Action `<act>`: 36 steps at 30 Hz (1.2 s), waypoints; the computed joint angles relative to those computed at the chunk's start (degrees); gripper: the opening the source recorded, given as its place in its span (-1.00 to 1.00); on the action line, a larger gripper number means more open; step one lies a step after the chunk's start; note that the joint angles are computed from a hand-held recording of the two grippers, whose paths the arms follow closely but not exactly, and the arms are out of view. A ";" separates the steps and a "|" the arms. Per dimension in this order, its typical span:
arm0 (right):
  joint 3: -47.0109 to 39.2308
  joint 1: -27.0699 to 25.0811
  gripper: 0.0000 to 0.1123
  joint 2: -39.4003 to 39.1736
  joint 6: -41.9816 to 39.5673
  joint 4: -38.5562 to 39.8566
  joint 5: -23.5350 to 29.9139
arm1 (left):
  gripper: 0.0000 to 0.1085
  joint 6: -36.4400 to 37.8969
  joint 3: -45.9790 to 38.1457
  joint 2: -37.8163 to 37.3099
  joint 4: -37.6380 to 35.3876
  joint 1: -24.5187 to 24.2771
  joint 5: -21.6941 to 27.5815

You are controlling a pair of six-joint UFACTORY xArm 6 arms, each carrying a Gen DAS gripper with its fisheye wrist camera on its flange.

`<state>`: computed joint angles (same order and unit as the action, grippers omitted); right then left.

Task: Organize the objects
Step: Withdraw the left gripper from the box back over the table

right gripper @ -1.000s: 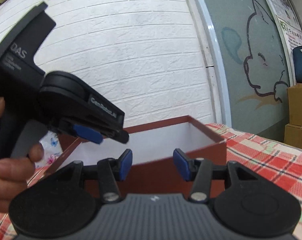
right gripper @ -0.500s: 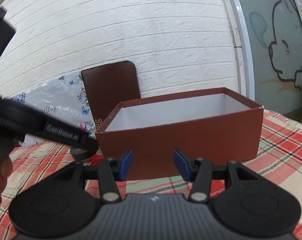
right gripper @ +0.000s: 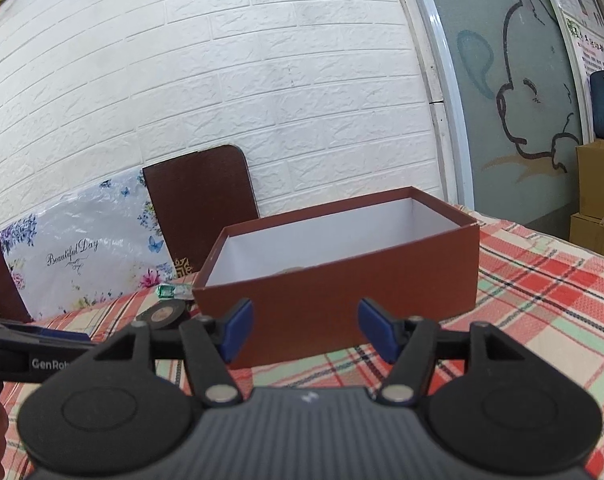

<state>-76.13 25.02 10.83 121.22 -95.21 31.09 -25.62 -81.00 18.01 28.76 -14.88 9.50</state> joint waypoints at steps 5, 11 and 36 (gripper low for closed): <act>-0.37 1.31 0.08 0.54 -1.75 1.95 -0.72 | 0.27 -5.15 4.55 -2.65 6.37 1.75 -2.36; -1.69 2.48 0.10 1.62 -5.86 4.79 -1.76 | 0.27 -7.80 6.96 -3.93 8.62 3.35 -3.76; -12.28 3.88 0.23 12.86 -26.54 18.37 -5.46 | 0.33 -3.75 3.99 1.68 0.93 6.70 -1.95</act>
